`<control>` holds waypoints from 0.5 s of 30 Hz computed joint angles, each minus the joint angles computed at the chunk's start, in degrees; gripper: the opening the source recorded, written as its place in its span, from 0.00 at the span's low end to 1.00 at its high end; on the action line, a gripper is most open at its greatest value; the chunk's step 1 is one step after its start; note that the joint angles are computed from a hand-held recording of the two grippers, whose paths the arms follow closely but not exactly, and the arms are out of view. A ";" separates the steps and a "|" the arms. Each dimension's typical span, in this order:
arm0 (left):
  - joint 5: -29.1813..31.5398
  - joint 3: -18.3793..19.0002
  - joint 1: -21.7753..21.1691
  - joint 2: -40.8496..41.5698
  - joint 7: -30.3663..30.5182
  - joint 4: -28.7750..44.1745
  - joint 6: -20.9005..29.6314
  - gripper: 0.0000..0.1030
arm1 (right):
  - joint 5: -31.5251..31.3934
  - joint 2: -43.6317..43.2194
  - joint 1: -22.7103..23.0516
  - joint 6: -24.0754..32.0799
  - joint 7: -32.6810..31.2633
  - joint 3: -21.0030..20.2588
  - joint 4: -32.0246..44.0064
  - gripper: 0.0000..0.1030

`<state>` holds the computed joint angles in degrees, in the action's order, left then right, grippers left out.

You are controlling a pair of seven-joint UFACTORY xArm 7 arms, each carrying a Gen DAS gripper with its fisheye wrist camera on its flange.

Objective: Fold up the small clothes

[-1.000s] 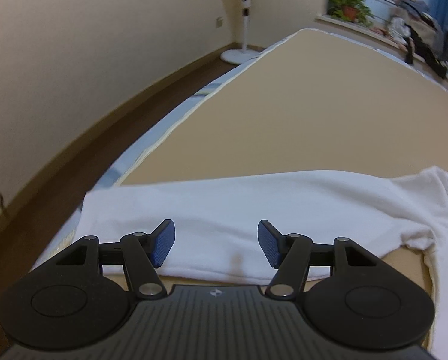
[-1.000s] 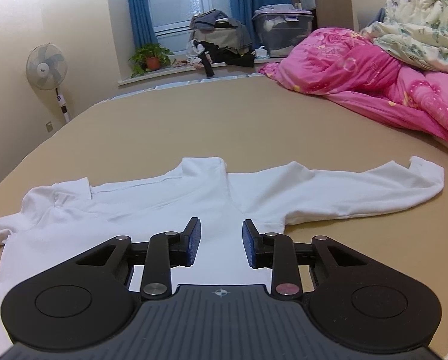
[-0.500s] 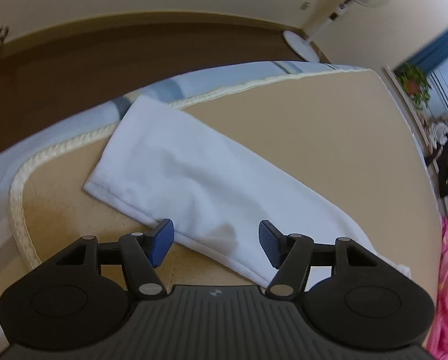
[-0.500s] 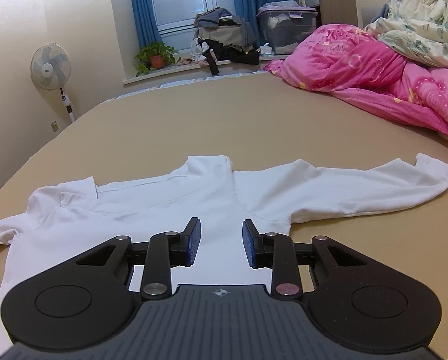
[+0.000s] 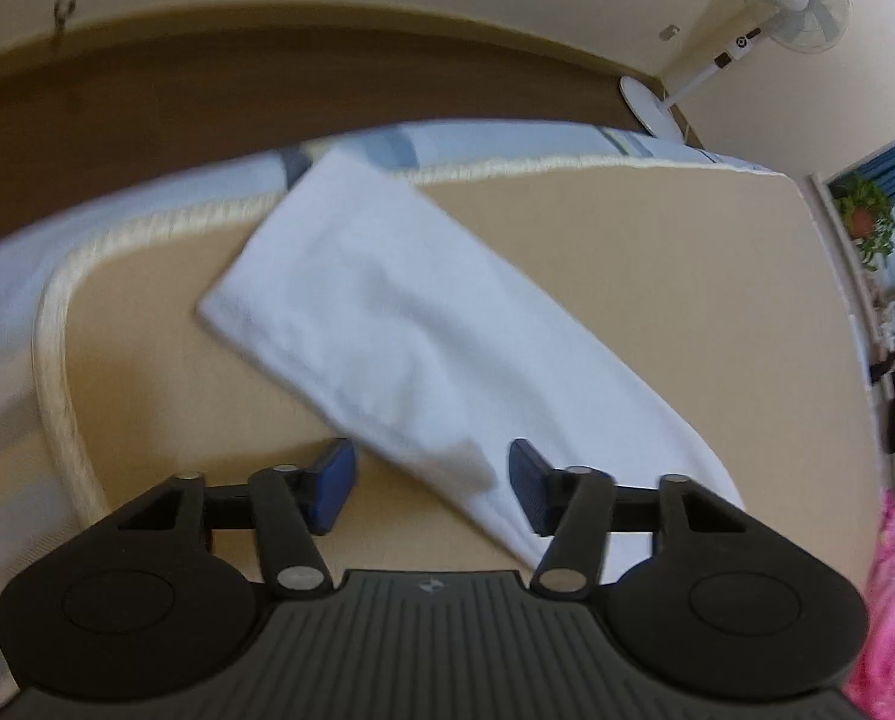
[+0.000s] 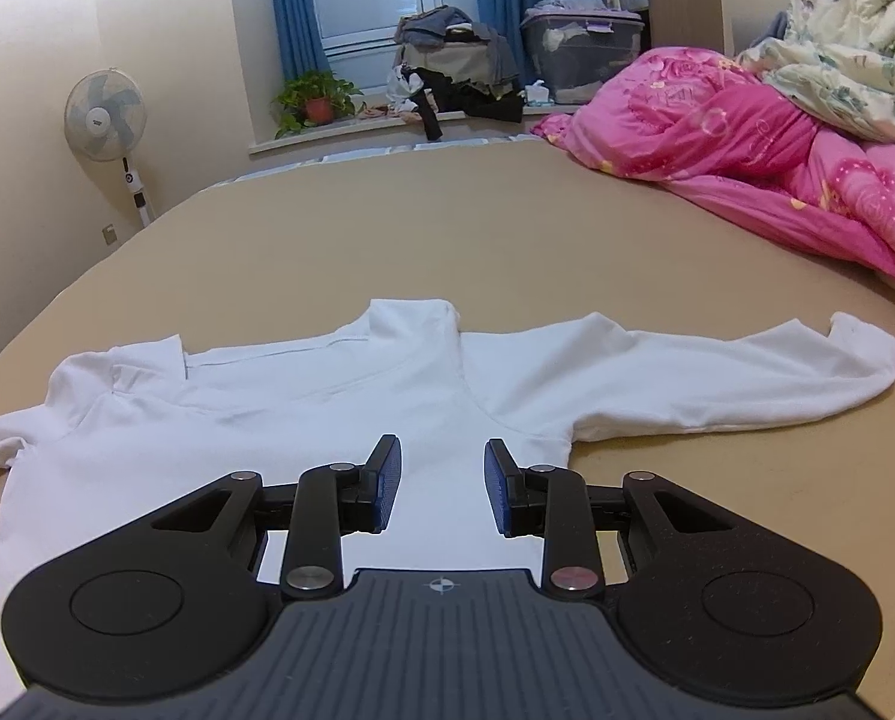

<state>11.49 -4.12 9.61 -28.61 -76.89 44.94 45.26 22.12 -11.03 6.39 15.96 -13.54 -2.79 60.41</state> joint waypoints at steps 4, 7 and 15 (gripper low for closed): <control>3.52 -1.51 0.78 1.98 -1.11 2.12 2.97 0.08 | -0.01 -0.20 0.03 0.23 -0.32 -0.05 -0.27 0.31; 9.62 -4.00 1.28 3.65 -1.95 4.98 5.22 0.06 | 0.29 -0.32 0.19 0.49 -1.19 -0.37 -0.19 0.31; 40.88 -19.50 -6.11 23.57 -3.99 33.50 13.54 0.05 | 4.88 0.02 0.72 3.91 -7.12 -1.87 1.24 0.04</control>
<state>52.37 -23.62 3.49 -5.05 -80.87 78.45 58.79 27.01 -11.01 7.11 19.88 -20.65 -4.66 61.65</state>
